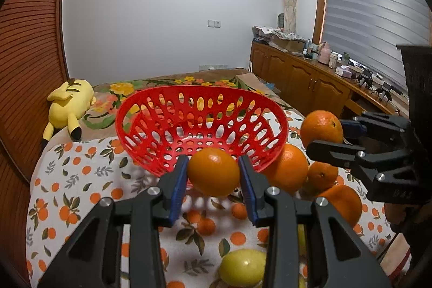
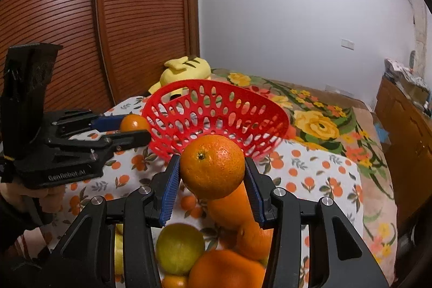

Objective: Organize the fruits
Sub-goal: 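Lift and carry the left tool's tangerine over the red basket while the right tool carries its tangerine, then open the left tool over the basket while the right tool releases its tangerine into it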

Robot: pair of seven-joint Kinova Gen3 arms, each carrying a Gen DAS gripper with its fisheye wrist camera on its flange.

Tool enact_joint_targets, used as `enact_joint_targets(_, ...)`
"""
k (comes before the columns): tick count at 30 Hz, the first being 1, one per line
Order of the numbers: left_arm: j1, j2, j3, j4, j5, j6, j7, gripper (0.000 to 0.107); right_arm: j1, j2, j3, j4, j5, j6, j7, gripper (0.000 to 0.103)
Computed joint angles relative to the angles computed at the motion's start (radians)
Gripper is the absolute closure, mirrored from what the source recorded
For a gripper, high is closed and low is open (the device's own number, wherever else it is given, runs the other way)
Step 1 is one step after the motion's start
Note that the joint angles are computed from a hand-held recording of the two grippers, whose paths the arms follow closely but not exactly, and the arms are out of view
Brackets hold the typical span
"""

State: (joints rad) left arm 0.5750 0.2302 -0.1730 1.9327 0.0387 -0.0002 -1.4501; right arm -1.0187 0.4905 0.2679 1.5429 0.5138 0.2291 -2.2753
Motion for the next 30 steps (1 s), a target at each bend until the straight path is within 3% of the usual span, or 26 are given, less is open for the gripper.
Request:
enact_joint_targets(8, -0.120, 0.053, 0.117, -0.056, -0.025, 0.043, -0.007, 0.071, 0.160, 0.068, -0.201, -0.173, -0.069, 0.154, 0.189, 0.057)
enact_joint_targets(15, -0.183, 0.074, 0.177, -0.076, -0.040, 0.056, -0.007, 0.071, 0.240, 0.129, -0.288, -0.288, -0.170, 0.252, 0.322, 0.056)
enact_joint_targets(25, -0.126, 0.076, 0.114, -0.086, -0.059, 0.064, 0.027, 0.064, 0.247, 0.150, -0.282, -0.336, -0.230, 0.282, 0.376, 0.056)
enact_joint_targets(30, -0.129, 0.044, 0.112, -0.050, -0.063, 0.049, 0.038, 0.062, 0.225, 0.105, -0.246, -0.259, -0.222, 0.222, 0.338, 0.056)
